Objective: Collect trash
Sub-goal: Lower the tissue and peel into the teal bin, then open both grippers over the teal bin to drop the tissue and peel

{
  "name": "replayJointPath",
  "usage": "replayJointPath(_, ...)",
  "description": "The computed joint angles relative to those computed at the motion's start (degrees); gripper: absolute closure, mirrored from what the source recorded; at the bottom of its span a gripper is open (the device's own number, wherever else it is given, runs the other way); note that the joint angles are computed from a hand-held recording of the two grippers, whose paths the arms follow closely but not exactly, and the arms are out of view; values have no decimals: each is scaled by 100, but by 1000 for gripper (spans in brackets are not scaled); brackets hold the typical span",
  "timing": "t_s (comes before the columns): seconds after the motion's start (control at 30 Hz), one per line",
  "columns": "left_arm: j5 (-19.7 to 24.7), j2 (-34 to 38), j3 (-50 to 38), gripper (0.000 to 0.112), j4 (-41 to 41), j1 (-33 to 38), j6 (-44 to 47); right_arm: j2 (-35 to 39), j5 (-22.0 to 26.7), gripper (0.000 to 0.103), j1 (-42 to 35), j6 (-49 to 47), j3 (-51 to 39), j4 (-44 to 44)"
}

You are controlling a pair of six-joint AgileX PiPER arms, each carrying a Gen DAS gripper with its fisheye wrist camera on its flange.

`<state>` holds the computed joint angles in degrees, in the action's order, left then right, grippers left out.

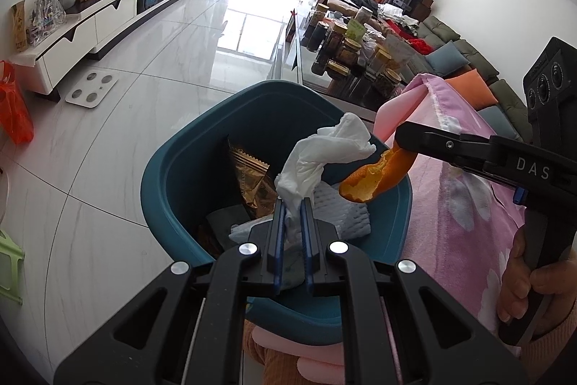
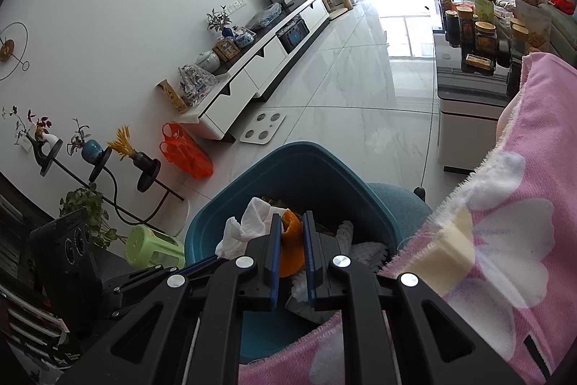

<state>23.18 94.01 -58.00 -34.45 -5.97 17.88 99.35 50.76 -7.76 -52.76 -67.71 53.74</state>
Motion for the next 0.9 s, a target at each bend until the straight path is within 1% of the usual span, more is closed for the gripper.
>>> replayJointPath(0.6, -28, 447, -287, 103, 131, -78, -202, 149, -216, 92, 383, 536, -264, -506)
replayJointPath(0.9, -5, 690, -448, 101, 13, -109, -112, 220, -287, 89, 585, 891, -393, -856)
